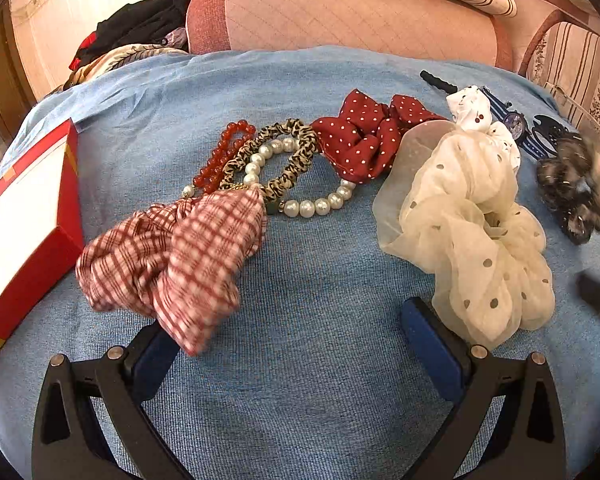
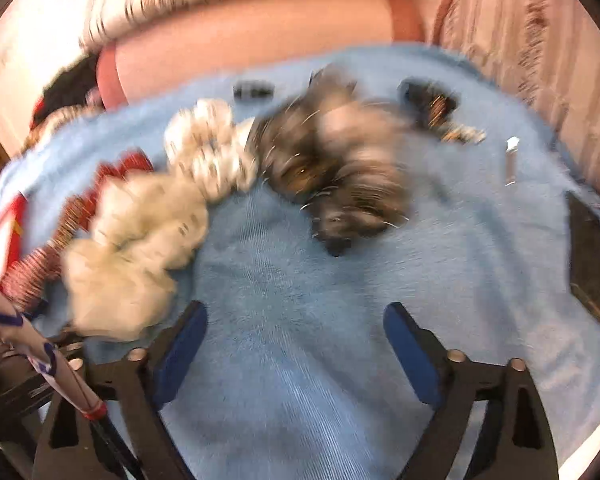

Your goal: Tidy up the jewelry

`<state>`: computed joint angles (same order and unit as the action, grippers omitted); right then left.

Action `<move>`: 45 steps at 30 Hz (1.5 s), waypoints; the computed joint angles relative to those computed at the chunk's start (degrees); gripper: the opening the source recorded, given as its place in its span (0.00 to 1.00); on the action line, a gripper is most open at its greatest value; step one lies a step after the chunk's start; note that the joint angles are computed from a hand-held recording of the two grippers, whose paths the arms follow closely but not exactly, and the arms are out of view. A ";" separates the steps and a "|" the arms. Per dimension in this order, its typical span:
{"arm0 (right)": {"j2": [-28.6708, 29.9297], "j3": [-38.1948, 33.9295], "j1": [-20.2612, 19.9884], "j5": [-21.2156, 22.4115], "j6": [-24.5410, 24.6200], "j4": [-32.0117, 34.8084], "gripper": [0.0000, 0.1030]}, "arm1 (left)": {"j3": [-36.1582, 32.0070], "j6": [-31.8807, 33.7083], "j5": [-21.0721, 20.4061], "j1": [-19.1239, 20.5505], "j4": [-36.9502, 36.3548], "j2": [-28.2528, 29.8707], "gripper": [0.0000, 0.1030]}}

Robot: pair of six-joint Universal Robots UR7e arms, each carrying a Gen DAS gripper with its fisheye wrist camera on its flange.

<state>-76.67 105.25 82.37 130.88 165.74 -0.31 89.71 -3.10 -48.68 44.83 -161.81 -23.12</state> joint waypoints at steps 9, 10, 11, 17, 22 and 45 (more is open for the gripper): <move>-15.74 17.36 5.51 -6.21 -15.43 -25.85 0.96 | 0.03 0.37 0.06 0.10 -0.50 0.11 1.00; -15.63 17.08 5.39 -6.17 -14.92 -24.84 0.96 | 0.13 0.08 0.35 0.02 -0.51 0.11 1.00; -15.58 17.16 5.39 -6.44 -14.92 -24.16 0.96 | -0.07 -0.63 0.90 -0.14 -0.04 0.29 1.00; -14.87 16.53 5.93 -5.81 -13.62 -20.66 0.96 | 3.99 -1.70 1.65 -1.52 -2.28 -2.20 1.00; -15.23 16.68 6.70 -5.72 -12.64 -20.08 0.96 | 14.35 0.89 3.38 -5.40 -15.41 -7.64 1.00; -10.67 16.71 12.39 1.73 -14.47 -23.24 0.96 | 26.94 -0.25 5.41 -9.29 -24.89 -18.61 1.00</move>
